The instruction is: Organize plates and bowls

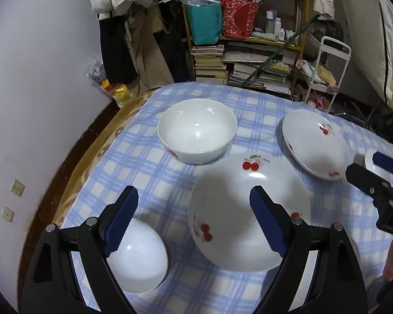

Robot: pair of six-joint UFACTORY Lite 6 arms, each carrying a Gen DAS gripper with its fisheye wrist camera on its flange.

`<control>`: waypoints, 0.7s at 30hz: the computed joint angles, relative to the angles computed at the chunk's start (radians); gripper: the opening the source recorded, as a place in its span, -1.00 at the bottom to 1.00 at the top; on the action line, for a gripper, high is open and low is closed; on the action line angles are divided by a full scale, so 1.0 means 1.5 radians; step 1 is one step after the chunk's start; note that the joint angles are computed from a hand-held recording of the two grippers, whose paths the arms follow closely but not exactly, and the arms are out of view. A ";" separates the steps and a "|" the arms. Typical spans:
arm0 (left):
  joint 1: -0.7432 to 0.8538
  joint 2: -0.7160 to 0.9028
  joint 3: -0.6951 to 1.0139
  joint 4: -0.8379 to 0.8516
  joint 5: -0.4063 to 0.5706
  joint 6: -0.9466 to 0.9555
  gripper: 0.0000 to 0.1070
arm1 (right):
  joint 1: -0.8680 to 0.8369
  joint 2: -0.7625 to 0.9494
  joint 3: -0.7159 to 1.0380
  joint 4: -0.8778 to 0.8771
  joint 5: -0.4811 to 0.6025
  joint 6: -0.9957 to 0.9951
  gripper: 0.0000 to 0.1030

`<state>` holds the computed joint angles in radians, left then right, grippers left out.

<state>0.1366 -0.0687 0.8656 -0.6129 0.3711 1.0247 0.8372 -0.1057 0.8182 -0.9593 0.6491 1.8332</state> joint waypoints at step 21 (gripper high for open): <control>-0.010 0.252 0.108 0.010 -0.020 0.003 0.60 | -0.066 0.181 0.054 -0.033 -0.132 -0.046 0.96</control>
